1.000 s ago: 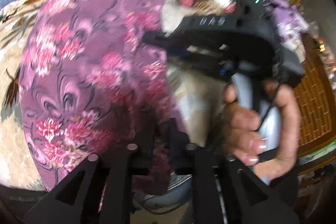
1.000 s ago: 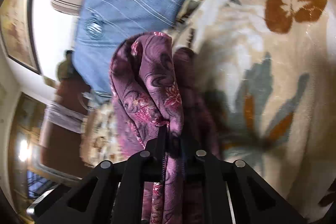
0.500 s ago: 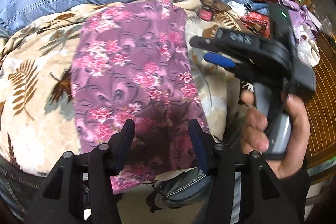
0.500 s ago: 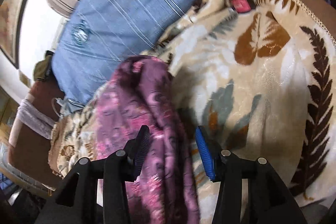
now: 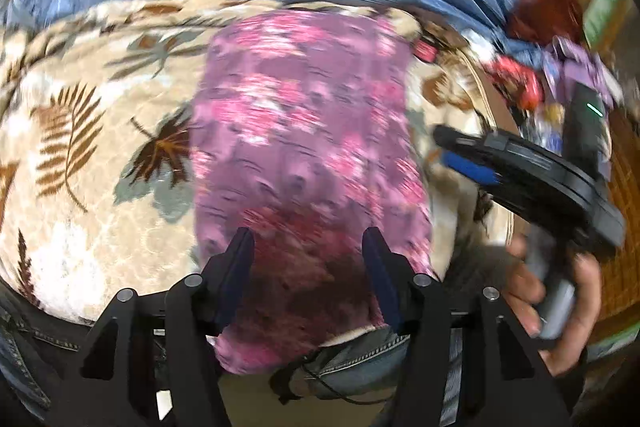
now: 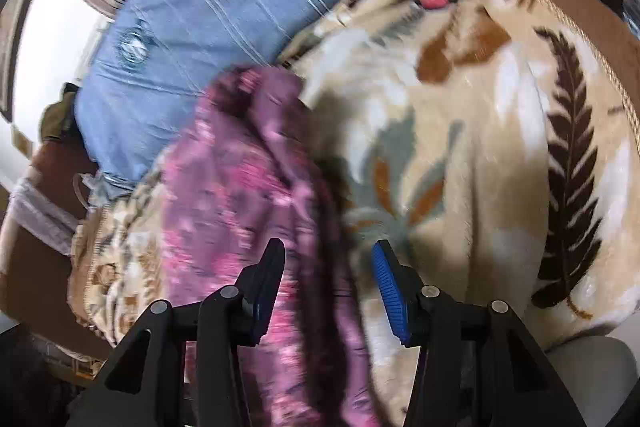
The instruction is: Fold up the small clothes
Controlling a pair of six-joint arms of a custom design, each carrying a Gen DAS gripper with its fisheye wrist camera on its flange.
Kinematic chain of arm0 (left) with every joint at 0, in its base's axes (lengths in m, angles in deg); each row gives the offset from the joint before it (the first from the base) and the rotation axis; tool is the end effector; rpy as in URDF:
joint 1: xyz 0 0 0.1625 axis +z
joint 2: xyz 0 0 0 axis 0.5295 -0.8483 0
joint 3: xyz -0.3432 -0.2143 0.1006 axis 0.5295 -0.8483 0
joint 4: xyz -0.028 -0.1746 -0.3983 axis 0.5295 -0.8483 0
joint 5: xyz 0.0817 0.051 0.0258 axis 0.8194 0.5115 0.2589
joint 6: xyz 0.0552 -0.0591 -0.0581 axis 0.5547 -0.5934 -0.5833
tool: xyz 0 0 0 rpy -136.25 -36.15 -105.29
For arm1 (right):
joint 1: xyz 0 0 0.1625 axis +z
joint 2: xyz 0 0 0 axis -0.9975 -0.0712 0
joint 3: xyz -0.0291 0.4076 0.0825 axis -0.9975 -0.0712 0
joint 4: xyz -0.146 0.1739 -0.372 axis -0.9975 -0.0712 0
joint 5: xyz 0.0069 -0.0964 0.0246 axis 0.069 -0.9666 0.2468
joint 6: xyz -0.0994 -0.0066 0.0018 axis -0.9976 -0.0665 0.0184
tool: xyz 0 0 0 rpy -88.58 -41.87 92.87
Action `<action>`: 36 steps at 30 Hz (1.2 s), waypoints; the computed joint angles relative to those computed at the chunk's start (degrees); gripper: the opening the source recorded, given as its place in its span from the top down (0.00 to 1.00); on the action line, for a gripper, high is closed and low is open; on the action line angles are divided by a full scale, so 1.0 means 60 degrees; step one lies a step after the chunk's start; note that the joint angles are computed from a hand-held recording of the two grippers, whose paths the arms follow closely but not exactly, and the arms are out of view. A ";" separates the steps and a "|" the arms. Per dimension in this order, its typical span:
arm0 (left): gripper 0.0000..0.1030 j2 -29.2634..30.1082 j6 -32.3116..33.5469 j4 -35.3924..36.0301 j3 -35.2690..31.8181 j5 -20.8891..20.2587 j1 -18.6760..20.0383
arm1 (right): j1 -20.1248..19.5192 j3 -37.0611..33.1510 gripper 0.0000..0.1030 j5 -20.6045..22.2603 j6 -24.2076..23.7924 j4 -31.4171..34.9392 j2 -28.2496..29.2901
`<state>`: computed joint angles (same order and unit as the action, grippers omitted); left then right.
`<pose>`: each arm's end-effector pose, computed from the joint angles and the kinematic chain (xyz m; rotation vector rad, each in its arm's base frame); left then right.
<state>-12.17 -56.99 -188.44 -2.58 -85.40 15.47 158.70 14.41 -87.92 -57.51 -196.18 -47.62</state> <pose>-0.3246 -0.6487 -0.0688 0.1620 2.5438 -0.7344 -0.0815 -0.7190 0.2853 0.1668 -2.8174 0.8450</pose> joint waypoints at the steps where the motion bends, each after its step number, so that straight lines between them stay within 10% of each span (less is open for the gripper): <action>1: 0.46 -0.0112 -0.0110 -0.0051 -0.0029 -0.0245 0.0205 | 0.0017 0.0075 0.52 0.0247 -0.0142 0.0007 -0.0127; 9: 0.43 -0.0139 0.0431 -0.1071 -0.1178 -0.1516 0.1439 | 0.0662 -0.2020 0.45 0.1644 -0.1400 0.2079 0.0685; 13: 0.43 0.0286 0.0574 -0.0566 -0.2300 -0.1832 0.1888 | 0.0827 -0.3658 0.46 0.0973 -0.1181 0.2446 0.2028; 15: 0.43 0.0526 0.0574 -0.0319 -0.2772 -0.2327 0.2118 | 0.0635 -0.3998 0.57 0.1145 -0.0895 0.2772 0.2385; 17: 0.43 0.0820 0.0636 -0.0164 -0.3251 -0.3017 0.2350 | 0.0464 -0.4041 0.91 0.1353 -0.0803 0.3000 0.2484; 22: 0.78 0.1083 0.1003 -0.0588 -0.3580 -0.3153 0.2505 | 0.0363 -0.3680 0.94 0.1646 -0.0894 0.2254 0.1968; 27: 0.78 0.1095 0.0794 -0.0798 -0.3602 -0.3669 0.2735 | 0.0469 -0.4731 0.94 0.0140 -0.0799 0.2609 0.2854; 30: 0.71 0.0786 0.0482 -0.0916 -0.3018 -0.2970 0.2436 | 0.0443 -0.4887 0.92 0.0133 -0.0721 0.2644 0.2936; 36: 0.47 -0.0169 0.0450 -0.1612 -0.0681 -0.2162 0.1645 | 0.0322 -0.2738 0.43 0.0360 -0.0227 0.1254 0.1415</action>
<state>-13.18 -54.29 -198.11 -6.67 -98.38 25.34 160.64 -2.02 -85.76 -58.87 -188.66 -39.13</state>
